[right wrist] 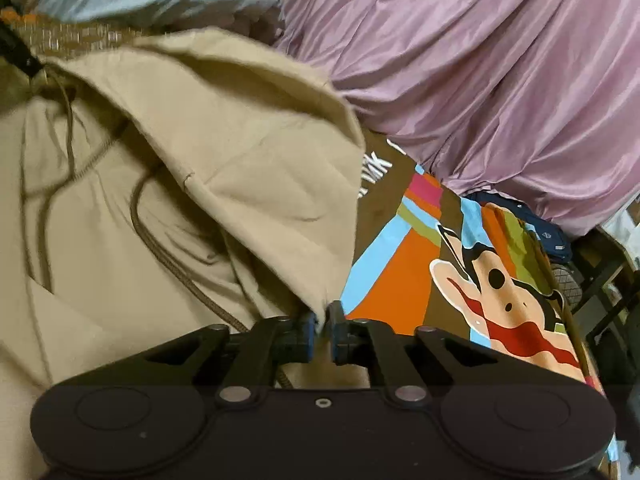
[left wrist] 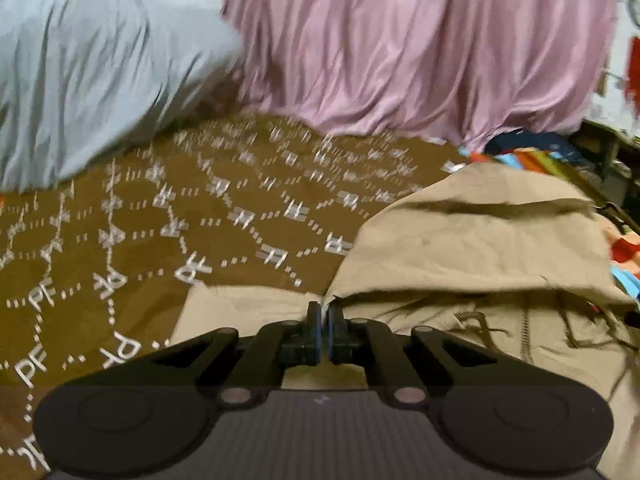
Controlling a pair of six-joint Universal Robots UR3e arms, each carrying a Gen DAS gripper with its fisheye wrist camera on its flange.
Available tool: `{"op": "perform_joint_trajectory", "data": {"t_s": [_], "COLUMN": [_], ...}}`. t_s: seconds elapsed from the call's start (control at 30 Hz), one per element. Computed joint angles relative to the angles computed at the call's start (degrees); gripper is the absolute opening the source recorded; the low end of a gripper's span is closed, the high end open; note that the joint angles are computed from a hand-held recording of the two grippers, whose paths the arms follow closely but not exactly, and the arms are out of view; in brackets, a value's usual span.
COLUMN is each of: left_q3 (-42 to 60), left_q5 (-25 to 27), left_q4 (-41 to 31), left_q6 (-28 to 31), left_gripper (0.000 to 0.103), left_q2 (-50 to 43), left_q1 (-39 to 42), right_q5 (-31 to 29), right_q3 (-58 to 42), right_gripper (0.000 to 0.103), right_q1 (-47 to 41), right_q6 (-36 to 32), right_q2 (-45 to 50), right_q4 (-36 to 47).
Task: Fold large clothes
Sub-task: 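Grasp the hood with the left gripper while the right gripper grasps the jacket hem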
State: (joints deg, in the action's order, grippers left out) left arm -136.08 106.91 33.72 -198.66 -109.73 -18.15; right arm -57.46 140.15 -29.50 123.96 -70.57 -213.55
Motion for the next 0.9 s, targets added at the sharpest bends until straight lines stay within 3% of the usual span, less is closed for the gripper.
{"op": "perform_joint_trajectory", "data": {"t_s": [0.03, 0.07, 0.1, 0.2, 0.27, 0.3, 0.37, 0.53, 0.6, 0.63, 0.67, 0.7, 0.77, 0.9], "left_q3": [-0.73, -1.18, -1.37, -2.89, -4.05, -4.84, -6.41, -7.15, -6.95, -7.00, -7.19, -7.44, -7.62, -9.42], "left_q5": [0.05, 0.04, 0.50, -0.68, -2.35, -3.30, -5.18, -7.57, -8.53, -8.99, -9.39, -9.93, -9.45, -9.37], "left_q4": [2.13, 3.85, 5.28, 9.55, 11.12, 12.12, 13.72, 14.16, 13.43, 13.22, 13.17, 13.31, 12.82, 7.11], "left_q6": [0.99, 1.96, 2.68, 3.13, 2.32, 1.77, 1.44, 2.11, 2.30, 2.28, 2.31, 2.54, 3.34, 3.82], "left_gripper": [0.003, 0.003, 0.003, 0.003, 0.003, 0.003, 0.003, 0.003, 0.003, 0.003, 0.003, 0.003, 0.003, 0.009], "left_q2": [-0.36, -0.80, -1.50, -3.09, -3.25, -3.35, -3.25, -3.21, -3.26, -3.25, -3.12, -2.89, -2.08, 4.49], "left_q1": [-0.37, -0.69, -1.26, -0.91, 0.25, 0.86, 2.21, 3.68, 4.06, 4.34, 4.58, 4.88, 4.43, 3.86], "right_q5": [2.35, 5.06, 8.27, 11.84, 11.38, 9.66, 5.77, -14.51, -18.98, -19.84, -21.18, -22.60, -24.48, -19.37], "right_q3": [0.67, 1.27, 0.75, -5.48, -11.88, -16.02, -23.36, -42.01, -46.91, -49.87, -53.00, -56.18, -60.67, -53.96], "right_gripper": [0.038, 0.059, 0.068, 0.071, 0.080, 0.086, 0.087, 0.088, 0.087, 0.086, 0.077, 0.052, 0.018, 0.012], "right_q1": [-2.20, -4.47, -7.05, -9.65, -7.45, -4.55, 1.89, 21.57, 25.75, 26.94, 28.00, 28.83, 29.57, 27.53], "right_q6": [-0.86, -2.48, -5.08, -8.39, -6.32, -4.85, -4.67, -8.72, -7.98, -7.11, -5.55, -3.68, 0.93, 4.19], "right_q2": [-5.16, -10.94, -16.88, -28.22, -28.92, -27.18, -21.64, -2.57, 2.75, 4.47, 6.04, 7.38, 8.70, 2.68], "right_q4": [6.80, 14.57, 24.10, 45.23, 50.98, 52.08, 51.39, 46.60, 44.21, 46.01, 48.37, 51.23, 56.76, 53.38]}}
